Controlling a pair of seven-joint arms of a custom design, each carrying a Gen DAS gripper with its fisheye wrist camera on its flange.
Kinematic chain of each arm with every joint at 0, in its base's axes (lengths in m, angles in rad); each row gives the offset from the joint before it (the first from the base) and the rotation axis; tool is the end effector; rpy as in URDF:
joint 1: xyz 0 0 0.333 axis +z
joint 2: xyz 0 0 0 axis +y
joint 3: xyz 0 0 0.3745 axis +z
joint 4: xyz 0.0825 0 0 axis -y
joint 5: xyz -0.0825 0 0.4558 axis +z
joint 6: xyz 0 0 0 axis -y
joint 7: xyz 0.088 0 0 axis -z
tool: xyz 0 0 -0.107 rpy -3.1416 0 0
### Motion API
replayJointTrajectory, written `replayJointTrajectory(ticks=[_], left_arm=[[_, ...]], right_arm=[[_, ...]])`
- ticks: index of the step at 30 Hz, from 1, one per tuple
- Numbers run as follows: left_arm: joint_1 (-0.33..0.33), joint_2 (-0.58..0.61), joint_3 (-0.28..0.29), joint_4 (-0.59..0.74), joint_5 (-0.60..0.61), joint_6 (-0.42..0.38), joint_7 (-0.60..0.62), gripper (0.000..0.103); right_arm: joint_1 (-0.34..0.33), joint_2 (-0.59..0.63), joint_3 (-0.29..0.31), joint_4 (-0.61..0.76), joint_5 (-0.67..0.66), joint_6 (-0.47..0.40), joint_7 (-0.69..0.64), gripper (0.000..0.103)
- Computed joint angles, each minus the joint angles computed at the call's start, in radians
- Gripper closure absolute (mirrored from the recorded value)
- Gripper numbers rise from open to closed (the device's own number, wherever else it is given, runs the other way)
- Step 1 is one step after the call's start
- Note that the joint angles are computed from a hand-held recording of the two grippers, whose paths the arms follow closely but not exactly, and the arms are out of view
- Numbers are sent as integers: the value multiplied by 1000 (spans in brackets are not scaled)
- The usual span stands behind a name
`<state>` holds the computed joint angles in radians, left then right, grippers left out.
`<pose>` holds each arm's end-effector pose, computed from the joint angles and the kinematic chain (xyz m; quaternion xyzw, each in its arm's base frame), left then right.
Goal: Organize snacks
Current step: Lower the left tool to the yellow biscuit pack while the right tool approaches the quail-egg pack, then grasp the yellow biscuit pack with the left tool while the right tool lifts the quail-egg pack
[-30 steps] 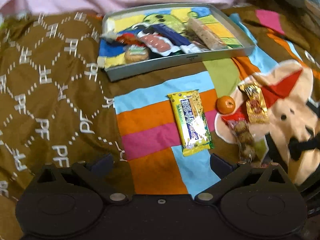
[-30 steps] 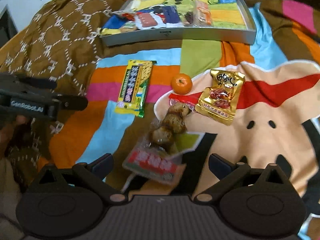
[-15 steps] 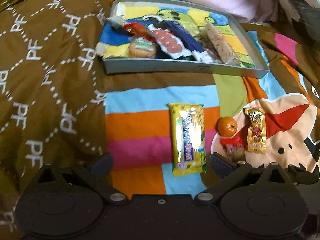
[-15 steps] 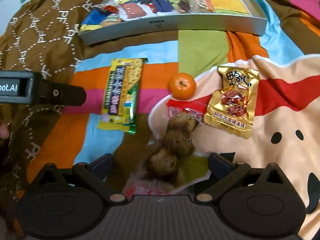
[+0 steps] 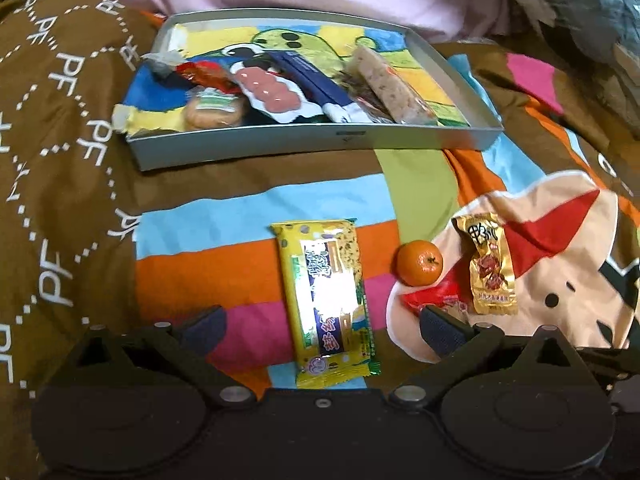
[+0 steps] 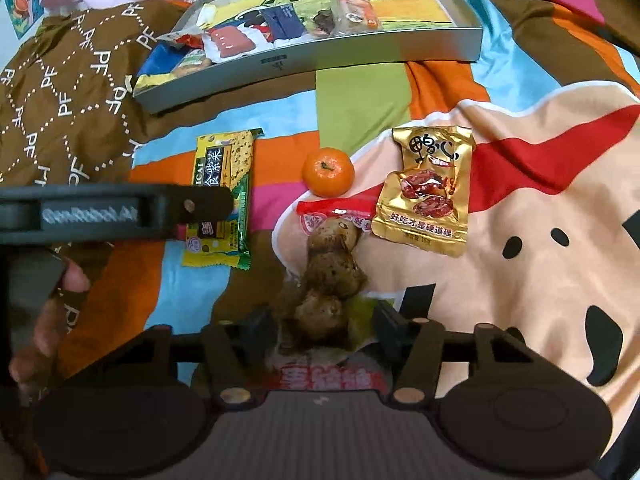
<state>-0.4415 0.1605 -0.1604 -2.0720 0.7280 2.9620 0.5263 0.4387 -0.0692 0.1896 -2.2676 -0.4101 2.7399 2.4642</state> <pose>0.5357 -0.4174 0.4424 -0.5797 0.7208 -0.3442 0.1610 0.4775 0.3680 0.4615 -0.7004 0.6512 -0.1393 0.2569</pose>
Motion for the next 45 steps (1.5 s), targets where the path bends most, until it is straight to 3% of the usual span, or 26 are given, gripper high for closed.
replayJointTrajectory(ticks=[4,9,17,24,30,39,45], left_arm=[[-14,21,7,26,50,-18,0,2],[1,54,-23,49,-63,-35,121,11],[-45,60,20,62,4,-85,81,35],[-40,61,26,57,20,-52,16,37],[-53,83,32,88,53,-76,6,32],[-38,70,32,78,56,-82,-76,51],[-9,47,13,45,-36,-56,-81,56]], right_arm=[[1,2,1,2,-1,1,6,45],[1,-2,0,-4,0,12,16,45],[-2,-6,6,-6,-26,9,21,46],[0,-11,5,-10,-11,15,10,45],[-4,-3,0,-15,9,54,-1,43],[-13,14,-1,-15,-64,86,39,40],[-6,16,2,0,-123,48,42,50]])
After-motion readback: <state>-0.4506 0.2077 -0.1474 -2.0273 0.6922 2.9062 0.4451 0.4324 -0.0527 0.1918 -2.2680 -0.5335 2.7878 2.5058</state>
